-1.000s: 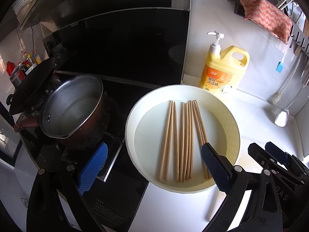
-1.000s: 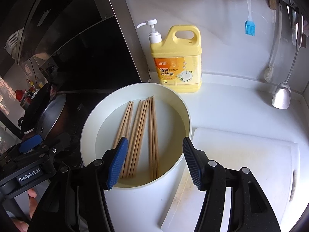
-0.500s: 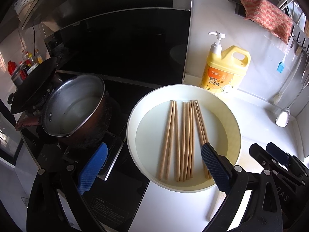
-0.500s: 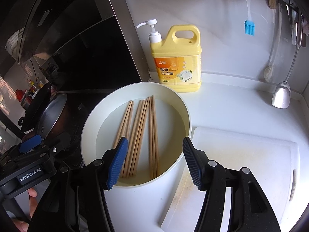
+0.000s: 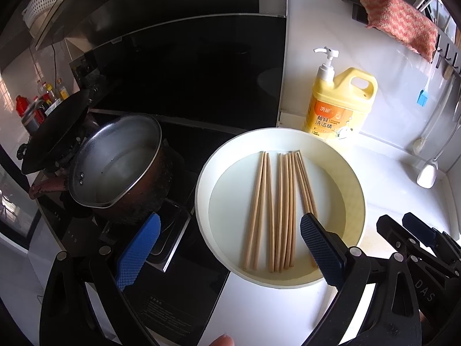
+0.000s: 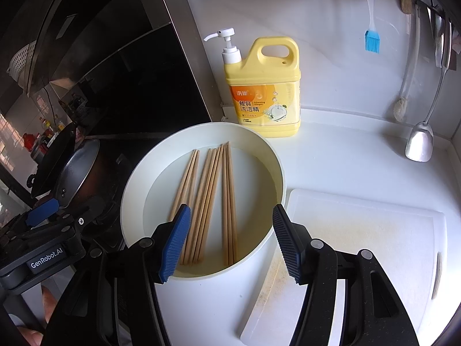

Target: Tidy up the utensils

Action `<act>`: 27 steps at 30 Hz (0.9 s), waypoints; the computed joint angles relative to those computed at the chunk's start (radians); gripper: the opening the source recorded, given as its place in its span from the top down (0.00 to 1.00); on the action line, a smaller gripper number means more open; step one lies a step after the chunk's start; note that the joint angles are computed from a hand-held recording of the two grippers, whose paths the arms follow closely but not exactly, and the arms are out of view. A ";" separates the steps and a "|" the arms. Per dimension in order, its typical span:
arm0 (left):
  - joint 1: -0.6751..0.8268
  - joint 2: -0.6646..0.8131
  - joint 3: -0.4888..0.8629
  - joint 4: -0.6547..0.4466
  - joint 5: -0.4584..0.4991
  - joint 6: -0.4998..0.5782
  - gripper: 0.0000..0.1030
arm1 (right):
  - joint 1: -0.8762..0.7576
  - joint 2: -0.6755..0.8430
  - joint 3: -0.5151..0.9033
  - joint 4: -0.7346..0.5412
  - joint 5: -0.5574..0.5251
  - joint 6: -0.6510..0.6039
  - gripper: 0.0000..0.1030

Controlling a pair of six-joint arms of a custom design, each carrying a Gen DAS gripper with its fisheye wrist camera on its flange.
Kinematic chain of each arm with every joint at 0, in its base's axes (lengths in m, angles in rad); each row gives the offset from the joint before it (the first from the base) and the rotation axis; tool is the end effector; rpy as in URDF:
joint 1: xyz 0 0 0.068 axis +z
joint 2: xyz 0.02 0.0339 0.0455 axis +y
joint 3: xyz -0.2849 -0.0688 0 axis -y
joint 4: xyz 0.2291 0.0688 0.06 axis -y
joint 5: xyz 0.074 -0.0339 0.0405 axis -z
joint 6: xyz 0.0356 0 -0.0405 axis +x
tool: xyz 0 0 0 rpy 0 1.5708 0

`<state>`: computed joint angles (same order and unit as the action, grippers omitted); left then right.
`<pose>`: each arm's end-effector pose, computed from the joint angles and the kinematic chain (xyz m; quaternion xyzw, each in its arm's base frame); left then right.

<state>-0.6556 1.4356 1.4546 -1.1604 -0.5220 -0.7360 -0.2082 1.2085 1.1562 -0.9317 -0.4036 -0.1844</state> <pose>0.2115 -0.1403 0.3648 -0.0929 0.9410 0.0616 0.3196 0.2084 -0.0297 0.3390 -0.0468 0.9385 0.1329 0.3153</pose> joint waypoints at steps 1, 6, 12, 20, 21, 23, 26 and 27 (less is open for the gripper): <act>0.001 -0.001 0.001 -0.001 0.000 0.000 0.07 | 0.002 -0.001 0.000 0.000 0.001 0.001 0.45; 0.007 -0.003 0.004 -0.001 0.007 -0.001 0.07 | 0.009 -0.004 0.001 0.003 0.006 0.007 0.45; -0.002 -0.004 0.015 -0.008 -0.004 -0.008 0.07 | 0.016 -0.006 0.005 0.001 0.011 0.012 0.45; 0.000 -0.001 0.024 -0.012 0.002 -0.009 0.07 | 0.011 -0.006 0.013 -0.003 0.003 0.000 0.45; 0.000 0.000 0.024 -0.013 0.004 -0.009 0.07 | 0.011 -0.005 0.013 -0.004 0.003 -0.001 0.45; 0.000 0.000 0.023 -0.013 0.008 -0.008 0.07 | 0.011 -0.005 0.013 -0.004 0.003 -0.001 0.45; -0.007 -0.005 0.015 -0.006 0.002 -0.008 0.07 | 0.011 -0.006 0.012 -0.003 0.003 0.000 0.45; -0.009 -0.009 0.011 -0.001 -0.001 -0.006 0.07 | 0.011 -0.006 0.012 -0.003 0.003 0.000 0.45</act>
